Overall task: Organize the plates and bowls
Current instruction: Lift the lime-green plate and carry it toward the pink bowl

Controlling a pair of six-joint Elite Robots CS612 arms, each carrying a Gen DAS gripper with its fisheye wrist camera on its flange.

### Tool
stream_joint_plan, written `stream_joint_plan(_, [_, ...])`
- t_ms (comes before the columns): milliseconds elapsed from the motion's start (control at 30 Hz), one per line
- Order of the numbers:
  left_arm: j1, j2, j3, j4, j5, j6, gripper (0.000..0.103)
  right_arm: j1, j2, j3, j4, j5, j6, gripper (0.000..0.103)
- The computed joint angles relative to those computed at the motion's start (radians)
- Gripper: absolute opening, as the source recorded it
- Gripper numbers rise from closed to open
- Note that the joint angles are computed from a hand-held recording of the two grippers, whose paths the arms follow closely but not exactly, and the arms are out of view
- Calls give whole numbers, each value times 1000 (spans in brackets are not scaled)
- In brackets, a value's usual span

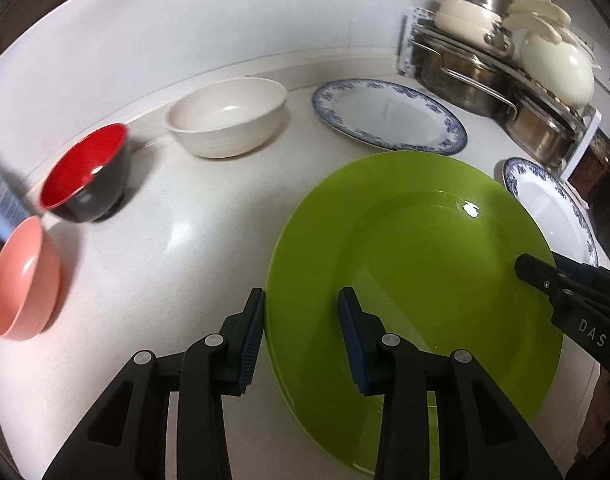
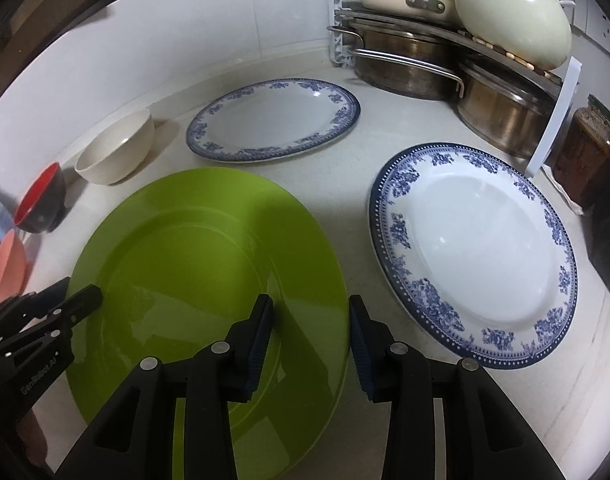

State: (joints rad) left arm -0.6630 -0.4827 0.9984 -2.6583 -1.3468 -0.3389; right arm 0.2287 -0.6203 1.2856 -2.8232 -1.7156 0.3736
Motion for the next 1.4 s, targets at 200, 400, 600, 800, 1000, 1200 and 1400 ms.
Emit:
stream_joint_plan(200, [-4, -65, 109, -47, 59, -69, 36, 12, -10, 6, -30, 36, -35, 39])
stream_joint_plan(400, [-7, -136, 234, -111, 117, -137, 36, 33, -27, 25, -76, 62, -83, 39])
stream_joint_plan(600, [-13, -201, 349, -171, 172, -199, 36, 54, -49, 44, -99, 83, -135, 39])
stream_joint_plan(800, [-16, -249, 434, -199, 218, -253, 36, 76, -59, 59, -134, 92, -162, 39])
stream_joint_plan(1000, [-17, -291, 507, -186, 265, -329, 36, 97, -55, 53, -136, 134, -195, 39])
stream_joint_plan(1200, [-12, -322, 572, -158, 286, -417, 36, 118, -37, 29, -111, 180, -238, 39])
stream_joint_plan(1400, [-3, -334, 606, -124, 289, -478, 36, 135, -10, -8, -76, 221, -257, 39])
